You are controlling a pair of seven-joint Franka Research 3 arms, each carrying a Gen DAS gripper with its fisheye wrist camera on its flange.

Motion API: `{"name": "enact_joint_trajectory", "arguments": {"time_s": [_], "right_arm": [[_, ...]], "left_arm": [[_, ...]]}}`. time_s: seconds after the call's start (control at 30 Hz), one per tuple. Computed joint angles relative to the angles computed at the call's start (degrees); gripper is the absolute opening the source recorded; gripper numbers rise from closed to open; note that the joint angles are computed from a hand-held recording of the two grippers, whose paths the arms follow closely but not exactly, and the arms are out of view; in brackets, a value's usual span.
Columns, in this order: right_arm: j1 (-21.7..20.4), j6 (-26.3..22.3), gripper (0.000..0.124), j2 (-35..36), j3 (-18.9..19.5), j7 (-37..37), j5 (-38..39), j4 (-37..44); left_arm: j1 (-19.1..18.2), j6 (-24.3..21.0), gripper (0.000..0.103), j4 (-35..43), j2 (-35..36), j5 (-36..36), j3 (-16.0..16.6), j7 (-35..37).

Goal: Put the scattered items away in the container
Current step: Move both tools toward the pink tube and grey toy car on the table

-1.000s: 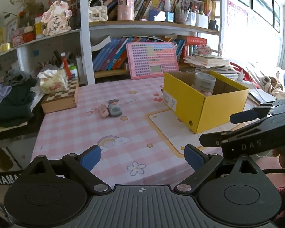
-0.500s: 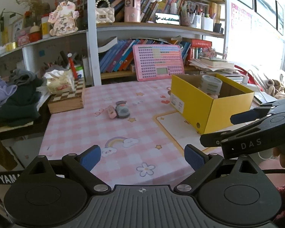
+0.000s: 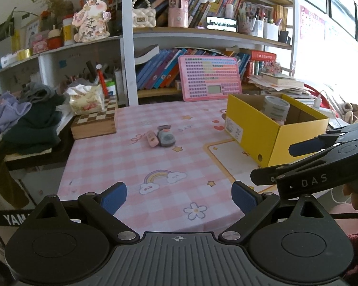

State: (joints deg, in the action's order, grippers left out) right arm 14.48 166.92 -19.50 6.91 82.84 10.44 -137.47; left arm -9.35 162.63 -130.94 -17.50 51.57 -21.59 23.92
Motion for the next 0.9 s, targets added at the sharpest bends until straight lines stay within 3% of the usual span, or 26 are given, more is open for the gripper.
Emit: {"name": "enact_joint_trajectory", "arguments": {"time_s": [0.9], "right_arm": [[1.71, -3.37, 0.09, 11.68, -2.99, -7.75, 5.07, 11.68]], "left_arm": [[-1.91, -2.13, 0.096, 8.74, 9.97, 1.1, 3.96, 3.5]]}}
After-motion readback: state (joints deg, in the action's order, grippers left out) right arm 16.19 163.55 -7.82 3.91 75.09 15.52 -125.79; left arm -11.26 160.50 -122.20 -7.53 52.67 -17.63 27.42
